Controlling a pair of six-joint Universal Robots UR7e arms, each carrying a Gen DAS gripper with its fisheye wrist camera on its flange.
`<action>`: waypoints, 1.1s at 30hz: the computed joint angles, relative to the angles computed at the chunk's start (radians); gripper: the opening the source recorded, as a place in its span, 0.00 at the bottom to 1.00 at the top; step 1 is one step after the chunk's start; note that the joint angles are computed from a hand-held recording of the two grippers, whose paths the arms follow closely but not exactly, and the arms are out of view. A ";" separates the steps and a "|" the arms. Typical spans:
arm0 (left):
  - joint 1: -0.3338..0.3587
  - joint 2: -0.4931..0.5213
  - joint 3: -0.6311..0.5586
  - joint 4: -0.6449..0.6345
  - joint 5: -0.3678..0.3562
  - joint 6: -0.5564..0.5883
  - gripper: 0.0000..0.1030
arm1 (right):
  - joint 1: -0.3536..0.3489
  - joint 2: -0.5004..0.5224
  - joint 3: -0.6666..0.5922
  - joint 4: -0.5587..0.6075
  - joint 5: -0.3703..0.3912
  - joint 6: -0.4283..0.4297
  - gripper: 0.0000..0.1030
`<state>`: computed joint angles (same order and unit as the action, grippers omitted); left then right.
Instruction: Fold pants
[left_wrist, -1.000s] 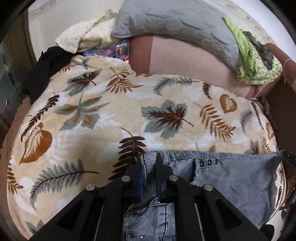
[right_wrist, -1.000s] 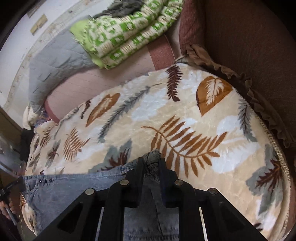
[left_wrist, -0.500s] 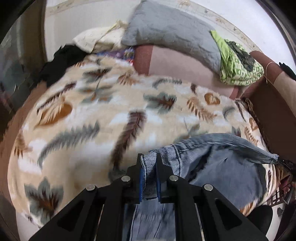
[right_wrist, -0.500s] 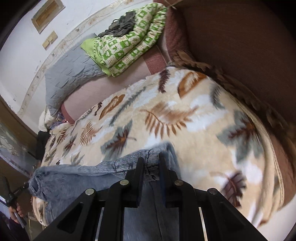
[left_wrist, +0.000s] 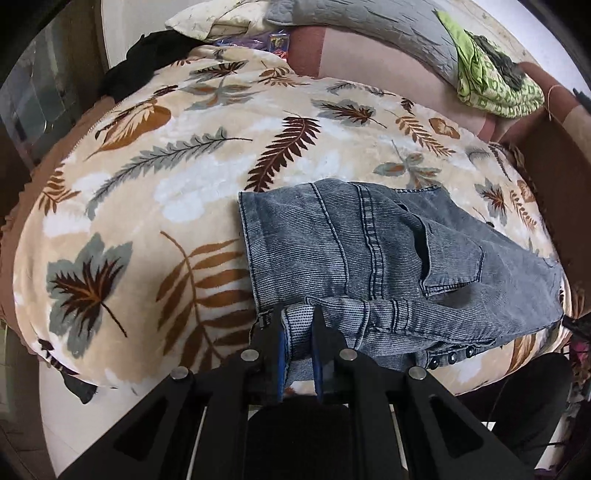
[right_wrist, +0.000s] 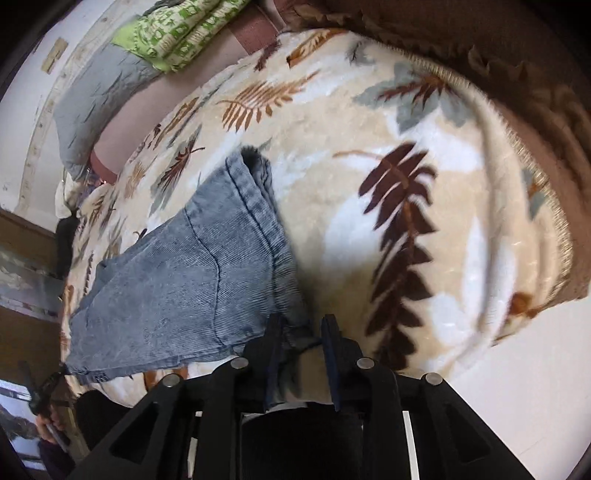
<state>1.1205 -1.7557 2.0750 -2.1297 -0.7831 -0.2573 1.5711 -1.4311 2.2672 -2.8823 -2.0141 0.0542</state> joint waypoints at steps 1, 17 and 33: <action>-0.003 0.000 0.001 0.005 0.006 -0.005 0.12 | 0.004 -0.012 -0.003 0.003 0.012 0.007 0.44; -0.151 -0.154 0.056 0.160 0.120 -0.197 0.18 | 0.093 0.302 -0.319 -0.064 -0.131 0.040 0.69; -0.167 0.202 0.128 -0.240 -0.138 0.101 0.49 | 0.071 0.293 -0.281 -0.137 -0.243 0.102 0.17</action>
<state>0.9539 -1.5540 2.2025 -2.3699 -0.9212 -0.1564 1.6420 -1.1382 1.9858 -3.0192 -2.2573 0.1566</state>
